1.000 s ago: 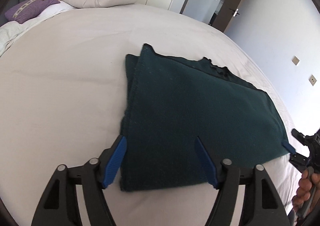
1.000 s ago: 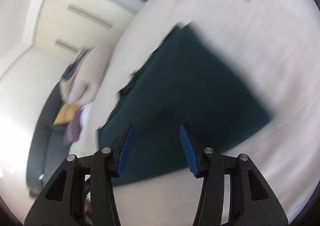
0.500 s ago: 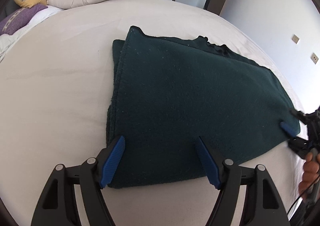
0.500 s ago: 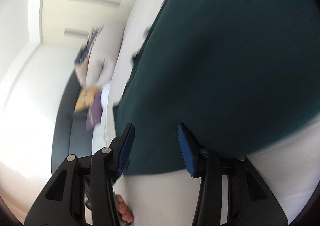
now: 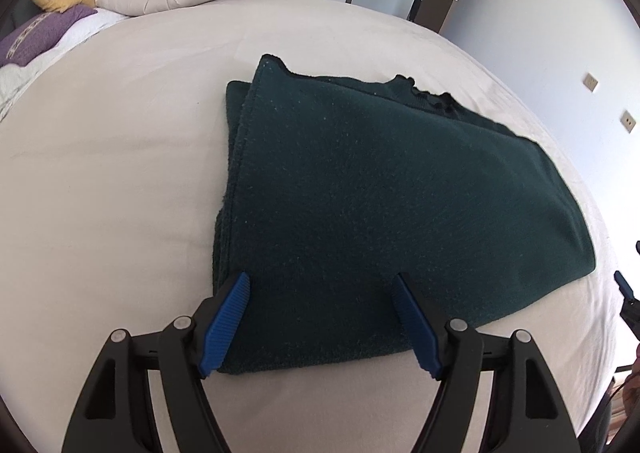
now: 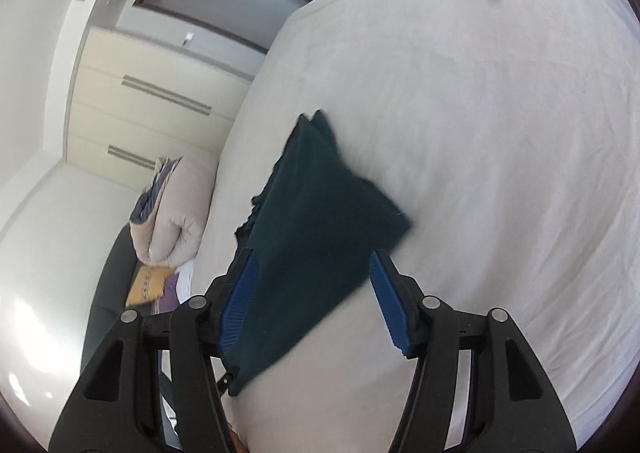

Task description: Fold small clothes

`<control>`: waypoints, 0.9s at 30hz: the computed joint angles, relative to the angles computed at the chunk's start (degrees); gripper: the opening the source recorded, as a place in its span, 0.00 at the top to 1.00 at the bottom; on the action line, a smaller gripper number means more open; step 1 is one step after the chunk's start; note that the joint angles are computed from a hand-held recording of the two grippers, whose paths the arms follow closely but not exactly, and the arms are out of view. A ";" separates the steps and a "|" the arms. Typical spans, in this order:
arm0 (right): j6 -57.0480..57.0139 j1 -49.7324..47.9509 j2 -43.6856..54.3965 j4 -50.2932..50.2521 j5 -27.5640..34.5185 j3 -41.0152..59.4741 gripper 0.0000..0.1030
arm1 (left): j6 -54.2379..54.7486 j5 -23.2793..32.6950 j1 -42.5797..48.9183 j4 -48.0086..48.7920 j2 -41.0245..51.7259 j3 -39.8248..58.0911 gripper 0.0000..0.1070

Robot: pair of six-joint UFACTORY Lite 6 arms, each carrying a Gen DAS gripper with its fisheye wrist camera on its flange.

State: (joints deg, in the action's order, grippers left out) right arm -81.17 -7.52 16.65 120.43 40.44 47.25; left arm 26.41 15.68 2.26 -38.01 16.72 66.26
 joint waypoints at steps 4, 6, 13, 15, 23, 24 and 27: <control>6.22 12.32 2.45 -1.72 -7.50 10.91 0.43 | 11.54 3.10 4.09 -14.38 -4.81 -3.40 0.27; 9.14 15.72 1.45 -5.35 -8.93 12.66 0.43 | 18.24 3.93 7.25 -23.03 -7.89 -5.81 0.22; 15.29 24.99 4.16 -12.16 -11.94 18.73 0.43 | 20.98 17.08 15.61 -29.17 -0.08 2.23 0.10; 16.03 25.89 4.96 -12.56 -11.12 19.27 0.43 | 19.18 20.18 16.06 -27.97 4.11 6.28 0.13; 15.80 26.52 11.72 -13.81 -8.51 25.30 0.43 | 14.03 30.48 18.44 -26.23 17.95 21.38 0.20; 15.59 26.39 13.06 -13.43 -8.14 26.34 0.43 | 13.17 32.17 18.59 -26.09 20.17 24.03 0.20; 14.54 26.08 13.82 -12.03 -6.67 25.28 0.43 | 10.58 35.10 18.23 -24.87 24.49 29.35 0.20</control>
